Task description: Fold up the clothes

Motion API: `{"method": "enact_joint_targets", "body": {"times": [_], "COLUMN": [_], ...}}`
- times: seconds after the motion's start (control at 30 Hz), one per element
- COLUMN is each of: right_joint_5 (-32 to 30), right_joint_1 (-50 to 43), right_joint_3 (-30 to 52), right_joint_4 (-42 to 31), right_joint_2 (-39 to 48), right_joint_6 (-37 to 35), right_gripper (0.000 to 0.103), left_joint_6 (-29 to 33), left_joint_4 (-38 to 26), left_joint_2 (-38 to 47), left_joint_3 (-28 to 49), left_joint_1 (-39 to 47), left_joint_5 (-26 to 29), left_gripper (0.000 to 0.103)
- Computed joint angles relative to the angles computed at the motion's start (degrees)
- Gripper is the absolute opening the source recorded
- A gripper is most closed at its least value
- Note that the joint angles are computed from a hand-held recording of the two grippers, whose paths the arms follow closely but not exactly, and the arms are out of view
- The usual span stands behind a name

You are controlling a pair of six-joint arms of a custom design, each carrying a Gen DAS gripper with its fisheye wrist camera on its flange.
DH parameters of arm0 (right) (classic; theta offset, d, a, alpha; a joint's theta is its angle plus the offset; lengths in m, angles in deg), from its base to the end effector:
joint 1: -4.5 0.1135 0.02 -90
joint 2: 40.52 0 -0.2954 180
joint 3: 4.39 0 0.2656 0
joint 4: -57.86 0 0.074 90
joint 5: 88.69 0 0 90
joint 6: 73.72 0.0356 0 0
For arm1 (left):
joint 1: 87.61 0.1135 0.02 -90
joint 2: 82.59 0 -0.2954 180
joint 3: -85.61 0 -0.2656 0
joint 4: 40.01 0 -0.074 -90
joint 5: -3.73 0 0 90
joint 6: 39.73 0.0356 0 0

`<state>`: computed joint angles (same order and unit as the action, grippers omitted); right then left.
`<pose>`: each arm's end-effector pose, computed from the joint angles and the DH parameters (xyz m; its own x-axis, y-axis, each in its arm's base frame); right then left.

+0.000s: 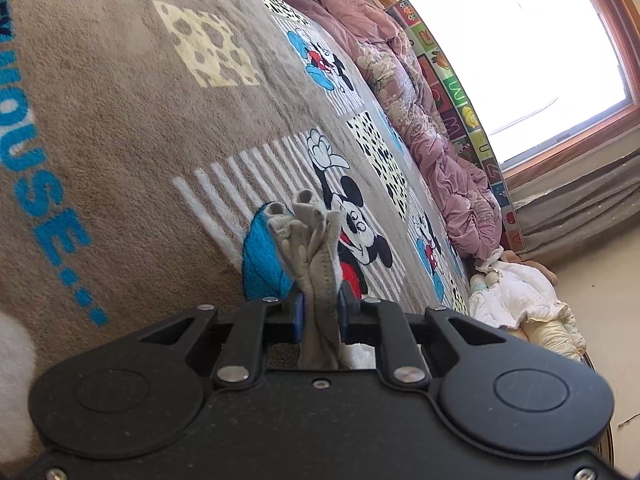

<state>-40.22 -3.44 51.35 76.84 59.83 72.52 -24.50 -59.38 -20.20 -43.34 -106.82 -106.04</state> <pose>0.3528 -0.0254 0.1740 -0.6443 0.7183 -0.2626 0.0846 0.4082 0.9089 0.2268 -0.0663 0.2681 -0.1605 -0.9056 -0.3925 -0.4561 0.4207 -0.7842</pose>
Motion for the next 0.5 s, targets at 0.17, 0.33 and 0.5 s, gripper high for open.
{"method": "enact_joint_targets", "body": {"times": [0.17, 0.33, 0.5], "right_joint_5": [-2.19, -5.07, -7.81], "right_joint_1": [-2.3, -5.44, -9.05], "right_joint_3": [-4.01, -7.42, -8.96], "right_joint_4": [-0.52, -2.29, -3.47], "right_joint_2": [-3.15, -6.67, -8.61], "right_joint_6": [-0.57, -2.54, -3.76], "right_gripper": [0.016, 0.016, 0.015], "left_joint_6": [-1.9, -4.26, -7.36], "left_joint_4": [-4.29, -8.67, -13.07], "left_joint_2": [-4.36, -7.89, -10.67], "left_joint_3": [-1.67, -2.64, -3.41], "left_joint_1": [-4.78, -10.27, -15.63], "left_joint_5": [-3.31, -7.22, -11.16], "left_gripper": [0.014, 0.014, 0.014]}}
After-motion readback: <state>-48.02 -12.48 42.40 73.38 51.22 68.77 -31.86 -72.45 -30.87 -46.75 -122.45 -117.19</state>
